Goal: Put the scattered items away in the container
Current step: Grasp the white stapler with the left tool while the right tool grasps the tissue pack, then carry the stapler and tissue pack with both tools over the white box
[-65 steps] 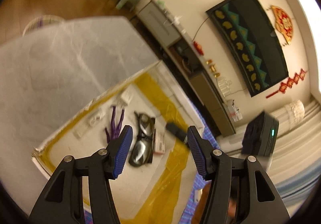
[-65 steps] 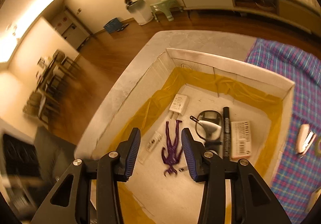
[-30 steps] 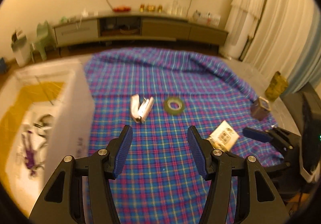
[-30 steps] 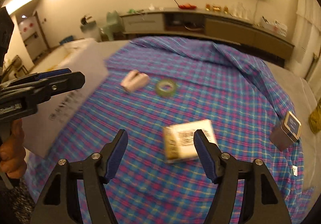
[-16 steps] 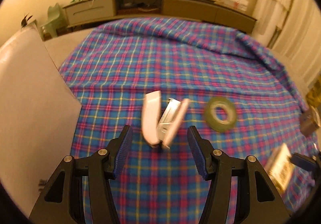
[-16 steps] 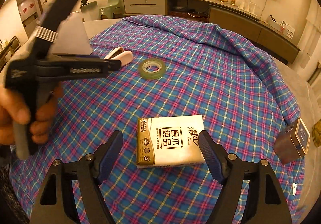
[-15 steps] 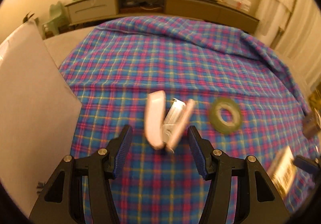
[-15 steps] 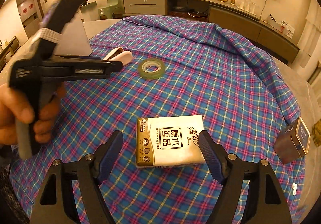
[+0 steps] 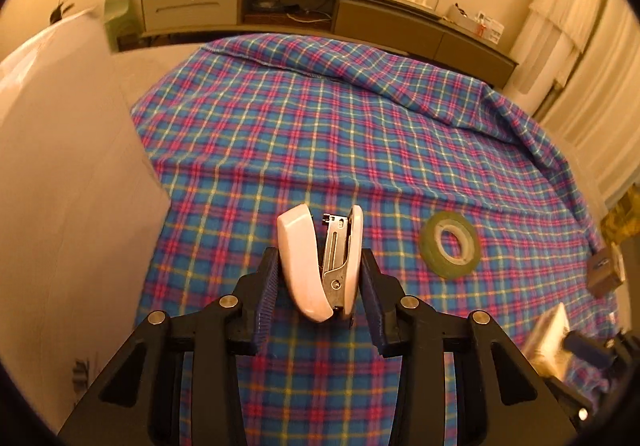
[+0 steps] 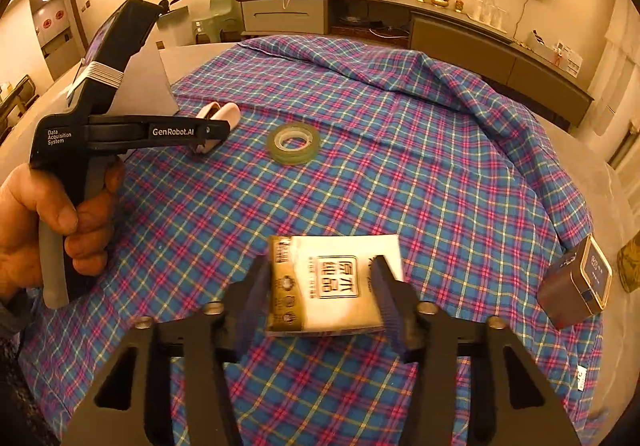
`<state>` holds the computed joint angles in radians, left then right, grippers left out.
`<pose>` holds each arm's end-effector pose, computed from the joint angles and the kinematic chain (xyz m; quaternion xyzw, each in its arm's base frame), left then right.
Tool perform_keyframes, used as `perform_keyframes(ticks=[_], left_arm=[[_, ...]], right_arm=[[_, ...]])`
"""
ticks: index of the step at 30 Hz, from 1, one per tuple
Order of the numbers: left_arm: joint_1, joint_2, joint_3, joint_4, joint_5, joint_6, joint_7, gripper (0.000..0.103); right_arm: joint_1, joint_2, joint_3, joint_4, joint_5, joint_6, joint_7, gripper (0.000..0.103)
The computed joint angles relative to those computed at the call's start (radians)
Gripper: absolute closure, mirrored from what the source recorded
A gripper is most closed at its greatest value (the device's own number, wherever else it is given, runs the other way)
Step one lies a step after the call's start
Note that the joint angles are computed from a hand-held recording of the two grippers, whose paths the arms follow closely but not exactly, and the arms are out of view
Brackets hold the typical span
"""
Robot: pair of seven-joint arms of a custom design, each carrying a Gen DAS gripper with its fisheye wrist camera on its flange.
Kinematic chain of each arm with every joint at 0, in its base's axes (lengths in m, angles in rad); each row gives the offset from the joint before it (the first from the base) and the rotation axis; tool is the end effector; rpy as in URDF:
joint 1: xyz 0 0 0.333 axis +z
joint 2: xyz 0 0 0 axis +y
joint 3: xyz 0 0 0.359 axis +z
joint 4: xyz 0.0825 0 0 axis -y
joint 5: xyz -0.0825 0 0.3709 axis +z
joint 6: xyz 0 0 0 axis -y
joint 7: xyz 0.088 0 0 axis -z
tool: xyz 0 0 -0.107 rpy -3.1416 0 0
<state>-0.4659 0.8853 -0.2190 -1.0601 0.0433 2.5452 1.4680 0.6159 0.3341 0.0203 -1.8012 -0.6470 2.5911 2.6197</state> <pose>0.6955 -0.4670 0.4078 -0.4945 0.8129 -0.3001 0.0681 0.5388 0.4103 0.4559 -0.6943 0.6506 -0.2076 0.2271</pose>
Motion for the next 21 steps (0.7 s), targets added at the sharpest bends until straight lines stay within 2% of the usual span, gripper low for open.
perform_keyframes(ticks=[1, 5, 6, 7, 9, 11, 12, 13, 15, 18, 21], left_arm=[[0.005, -0.009, -0.008, -0.015, -0.008, 0.005, 0.001, 0.063], [0.037, -0.074, -0.053, -0.124, -0.047, 0.054, 0.033, 0.063], [0.056, -0.089, -0.083, -0.151, -0.073, 0.058, 0.058, 0.063], [0.076, -0.100, -0.111, -0.172, -0.104, 0.058, 0.082, 0.063], [0.157, -0.123, -0.224, -0.224, -0.224, 0.038, 0.178, 0.063], [0.265, -0.115, -0.368, -0.252, -0.383, -0.022, 0.320, 0.062], [0.304, -0.102, -0.418, -0.248, -0.473, -0.083, 0.392, 0.061], [0.318, -0.103, -0.432, -0.261, -0.492, -0.088, 0.404, 0.061], [0.291, -0.126, -0.385, -0.292, -0.495, -0.052, 0.383, 0.060], [0.266, -0.113, -0.339, -0.267, -0.533, -0.099, 0.364, 0.061], [0.266, -0.096, -0.332, -0.243, -0.606, -0.150, 0.380, 0.061]], right_arm=[[-0.002, 0.000, 0.003, 0.000, 0.007, 0.002, -0.004, 0.072], [-0.014, -0.011, 0.003, -0.022, 0.031, 0.038, 0.003, 0.074], [-0.012, -0.017, -0.006, -0.033, 0.023, 0.048, 0.027, 0.069], [-0.010, -0.021, -0.011, -0.038, 0.018, 0.044, 0.043, 0.054], [-0.005, -0.031, -0.026, -0.054, -0.011, 0.042, 0.093, 0.034], [-0.020, -0.042, -0.024, -0.075, -0.007, 0.054, 0.125, 0.033], [-0.036, -0.047, -0.017, -0.089, 0.018, 0.069, 0.132, 0.033], [-0.049, -0.051, -0.012, -0.101, 0.039, 0.087, 0.140, 0.033], [-0.067, -0.057, -0.005, -0.120, 0.076, 0.121, 0.148, 0.033], [-0.071, -0.061, -0.003, -0.130, 0.097, 0.141, 0.151, 0.033], [-0.067, -0.060, -0.004, -0.127, 0.099, 0.137, 0.144, 0.033]])
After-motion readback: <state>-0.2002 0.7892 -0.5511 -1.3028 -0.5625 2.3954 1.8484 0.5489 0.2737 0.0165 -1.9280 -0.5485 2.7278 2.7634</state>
